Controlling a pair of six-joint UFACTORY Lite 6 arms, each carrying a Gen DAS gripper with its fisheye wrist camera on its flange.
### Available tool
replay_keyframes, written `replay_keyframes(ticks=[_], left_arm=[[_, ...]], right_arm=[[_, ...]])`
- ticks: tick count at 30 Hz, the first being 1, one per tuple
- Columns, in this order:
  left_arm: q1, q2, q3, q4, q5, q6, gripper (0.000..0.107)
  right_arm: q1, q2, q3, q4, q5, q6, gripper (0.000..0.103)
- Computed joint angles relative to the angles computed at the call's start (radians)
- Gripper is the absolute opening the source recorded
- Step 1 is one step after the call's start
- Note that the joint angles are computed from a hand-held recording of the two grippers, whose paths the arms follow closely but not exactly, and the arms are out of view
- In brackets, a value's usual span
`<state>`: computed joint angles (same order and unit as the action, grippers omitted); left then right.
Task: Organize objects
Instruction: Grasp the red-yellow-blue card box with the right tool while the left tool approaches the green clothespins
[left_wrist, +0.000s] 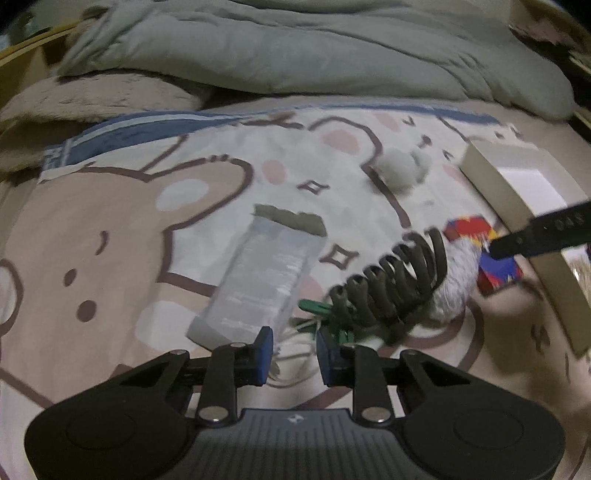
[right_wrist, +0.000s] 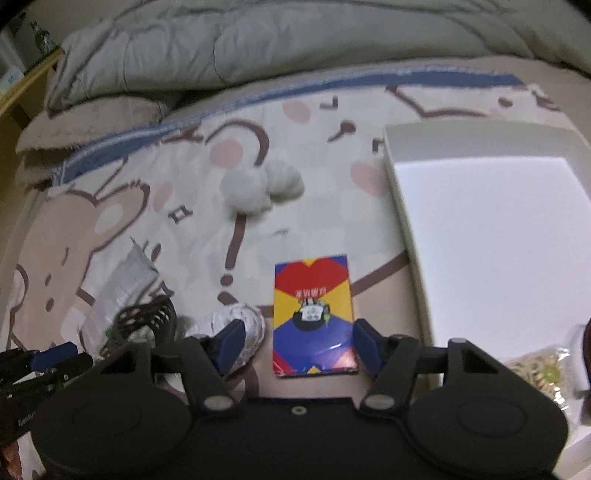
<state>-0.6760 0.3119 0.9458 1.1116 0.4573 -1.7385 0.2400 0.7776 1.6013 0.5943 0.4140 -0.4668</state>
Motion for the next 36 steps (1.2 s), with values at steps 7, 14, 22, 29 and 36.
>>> replay_keyframes(ticks=[7,14,22,29,36], left_arm=[[0.0,0.079,0.022,0.029,-0.003,0.064,0.027],[-0.023,0.136,0.078,-0.04,0.007,0.186,0.022],[-0.033,0.103,0.074,-0.217,0.002,0.334,0.0],[-0.093,0.002,-0.043,-0.254,-0.004,0.261,0.0],[-0.168,-0.101,-0.163,0.034,0.064,-0.07,0.006]], right_arm=[[0.027,0.095,0.093,-0.182,0.017,0.175,0.067],[0.058,0.139,0.132,-0.32,0.01,0.247,0.074],[0.092,0.112,0.089,-0.4,0.019,0.211,0.061],[0.083,-0.009,-0.084,-0.31,0.014,0.087,0.061],[0.082,-0.19,-0.359,-0.201,-0.023,-0.125,0.061]])
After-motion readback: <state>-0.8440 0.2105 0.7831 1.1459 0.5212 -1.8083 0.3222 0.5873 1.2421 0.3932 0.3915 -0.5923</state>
